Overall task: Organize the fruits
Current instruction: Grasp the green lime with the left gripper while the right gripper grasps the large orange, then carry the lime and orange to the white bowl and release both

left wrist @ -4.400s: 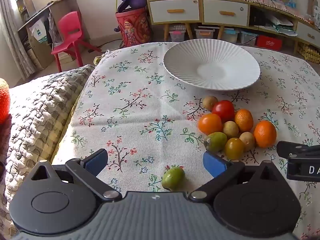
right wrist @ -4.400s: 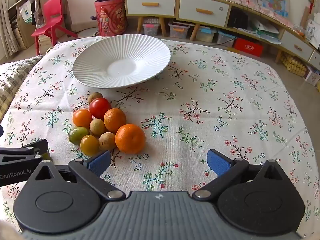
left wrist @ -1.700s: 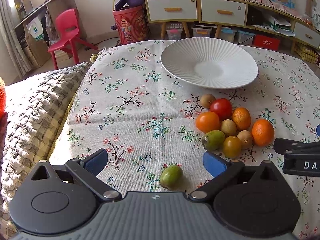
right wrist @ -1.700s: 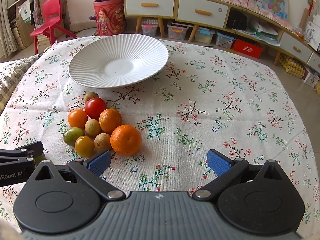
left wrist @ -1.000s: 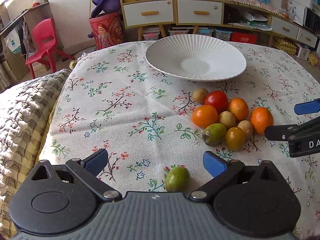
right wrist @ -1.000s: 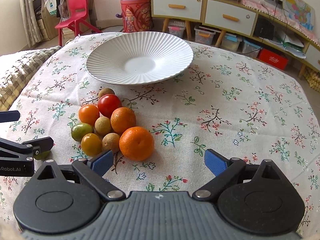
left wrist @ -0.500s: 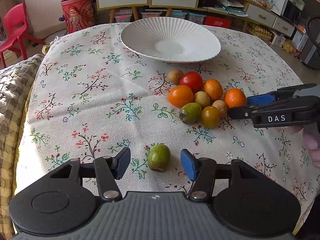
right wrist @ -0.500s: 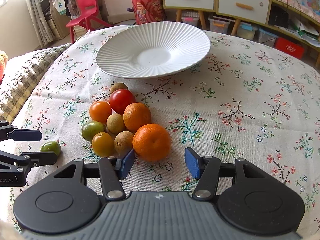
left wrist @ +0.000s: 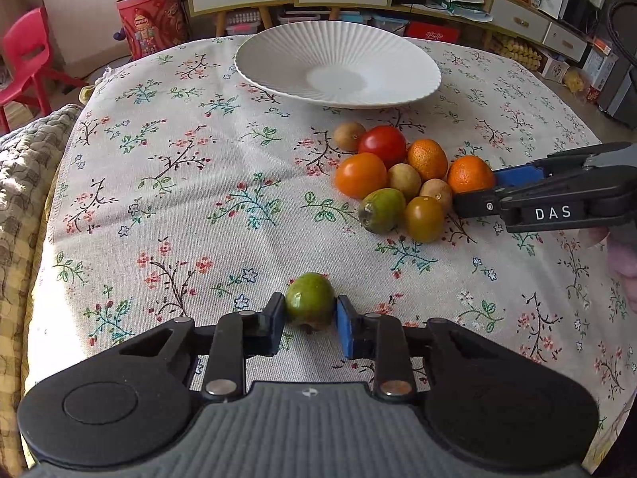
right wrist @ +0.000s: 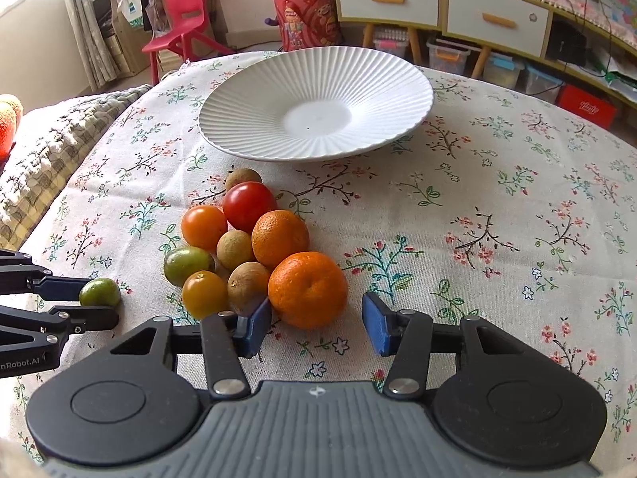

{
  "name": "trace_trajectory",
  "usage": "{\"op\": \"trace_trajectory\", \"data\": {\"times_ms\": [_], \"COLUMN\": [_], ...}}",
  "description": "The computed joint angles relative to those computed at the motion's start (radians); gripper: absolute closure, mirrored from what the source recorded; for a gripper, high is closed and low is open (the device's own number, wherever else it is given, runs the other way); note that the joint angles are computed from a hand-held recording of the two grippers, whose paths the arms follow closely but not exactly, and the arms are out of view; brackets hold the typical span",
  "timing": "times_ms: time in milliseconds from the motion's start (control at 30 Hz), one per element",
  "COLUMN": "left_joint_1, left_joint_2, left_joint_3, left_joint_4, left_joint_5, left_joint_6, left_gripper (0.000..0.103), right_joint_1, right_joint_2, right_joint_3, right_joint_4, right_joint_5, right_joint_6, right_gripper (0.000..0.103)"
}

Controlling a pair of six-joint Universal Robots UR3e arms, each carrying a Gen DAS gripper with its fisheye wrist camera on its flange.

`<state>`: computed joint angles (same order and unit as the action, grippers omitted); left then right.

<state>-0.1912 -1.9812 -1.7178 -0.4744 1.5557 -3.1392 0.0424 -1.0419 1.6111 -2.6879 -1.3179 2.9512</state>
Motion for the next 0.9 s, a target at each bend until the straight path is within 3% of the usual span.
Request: {"op": "trace_trajectory", "data": {"times_ms": [33, 900], "left_joint_1": [0.000, -0.023], "left_joint_2": [-0.001, 0.007], "left_joint_3": [0.000, -0.009], "left_joint_4": [0.004, 0.103], "left_joint_5": [0.001, 0.051], "left_joint_6": [-0.003, -0.062], "left_gripper": [0.095, 0.095], "right_joint_1": [0.000, 0.021], "right_joint_2": [0.000, 0.001], "right_joint_3": [0.000, -0.019], "right_joint_4": [0.000, -0.012], "right_joint_5": [0.004, -0.032], "right_joint_6": [-0.003, -0.011], "right_gripper": [0.065, 0.067]}}
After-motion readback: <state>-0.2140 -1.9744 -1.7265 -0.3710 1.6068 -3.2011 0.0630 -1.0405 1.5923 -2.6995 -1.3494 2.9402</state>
